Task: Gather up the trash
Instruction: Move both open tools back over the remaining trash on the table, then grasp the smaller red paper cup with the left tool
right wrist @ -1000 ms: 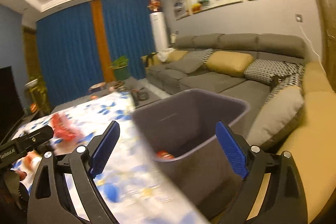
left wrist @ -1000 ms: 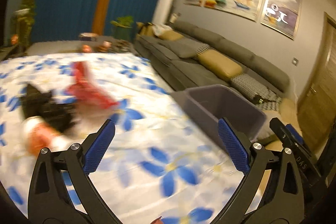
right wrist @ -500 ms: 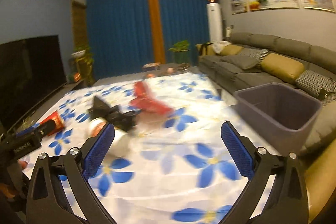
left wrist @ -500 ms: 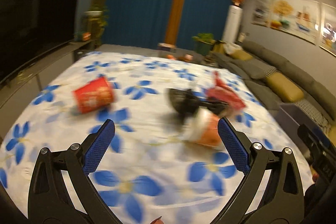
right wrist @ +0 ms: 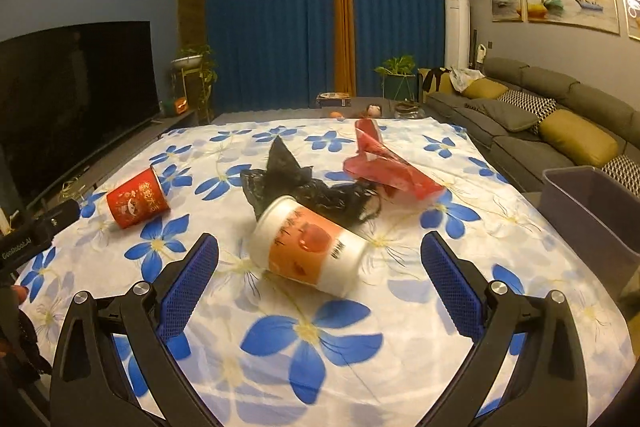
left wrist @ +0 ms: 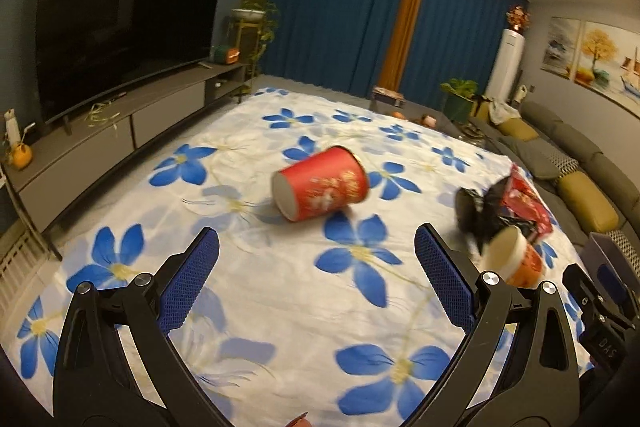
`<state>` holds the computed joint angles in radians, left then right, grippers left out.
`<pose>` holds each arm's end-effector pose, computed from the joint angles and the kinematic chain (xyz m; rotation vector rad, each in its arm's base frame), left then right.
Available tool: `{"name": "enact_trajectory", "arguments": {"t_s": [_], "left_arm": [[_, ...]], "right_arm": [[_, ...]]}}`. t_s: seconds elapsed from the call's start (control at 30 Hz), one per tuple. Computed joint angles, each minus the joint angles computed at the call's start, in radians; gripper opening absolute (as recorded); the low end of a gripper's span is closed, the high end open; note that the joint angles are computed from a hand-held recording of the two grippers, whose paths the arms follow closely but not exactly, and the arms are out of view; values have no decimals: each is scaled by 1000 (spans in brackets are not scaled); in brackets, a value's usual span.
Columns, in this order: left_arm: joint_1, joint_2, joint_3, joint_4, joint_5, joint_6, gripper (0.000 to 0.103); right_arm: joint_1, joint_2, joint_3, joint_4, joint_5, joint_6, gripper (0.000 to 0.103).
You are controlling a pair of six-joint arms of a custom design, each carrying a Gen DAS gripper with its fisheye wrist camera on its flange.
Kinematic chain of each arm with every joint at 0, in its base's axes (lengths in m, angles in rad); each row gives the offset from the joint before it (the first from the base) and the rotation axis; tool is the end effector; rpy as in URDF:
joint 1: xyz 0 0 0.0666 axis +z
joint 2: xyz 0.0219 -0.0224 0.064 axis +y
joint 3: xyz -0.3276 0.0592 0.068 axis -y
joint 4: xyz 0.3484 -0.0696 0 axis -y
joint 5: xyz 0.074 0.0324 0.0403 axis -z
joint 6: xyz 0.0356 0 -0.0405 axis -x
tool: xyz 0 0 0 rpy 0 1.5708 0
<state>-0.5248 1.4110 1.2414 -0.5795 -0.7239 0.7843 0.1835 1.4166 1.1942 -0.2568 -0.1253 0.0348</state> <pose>0.4044 -0.2074 0.3373 -0.6090 2.0171 0.0731 0.4668 0.0907 0.3373 -0.3012 2.0309 0.2209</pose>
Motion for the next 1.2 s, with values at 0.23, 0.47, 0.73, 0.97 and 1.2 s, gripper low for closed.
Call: {"name": "enact_trajectory", "arguments": {"t_s": [0.23,0.47,0.73,0.97,1.2], "left_arm": [[63,55,63,-13,59,-24,96],[116,193,234,-105,114,7,96],[158,388,479,-259,141,6,96],[187,482,602,-368,147,25,96],[210,489,591,-351,203,44,95]], "right_arm": [[34,69,60,-20,60,-33,97],[43,99,81,-17,84,-25,97],[23,113,90,-9,67,-27,97],[1,136,112,-23,32,-45,97],[-9,143,120,-33,0,-52,97]]}}
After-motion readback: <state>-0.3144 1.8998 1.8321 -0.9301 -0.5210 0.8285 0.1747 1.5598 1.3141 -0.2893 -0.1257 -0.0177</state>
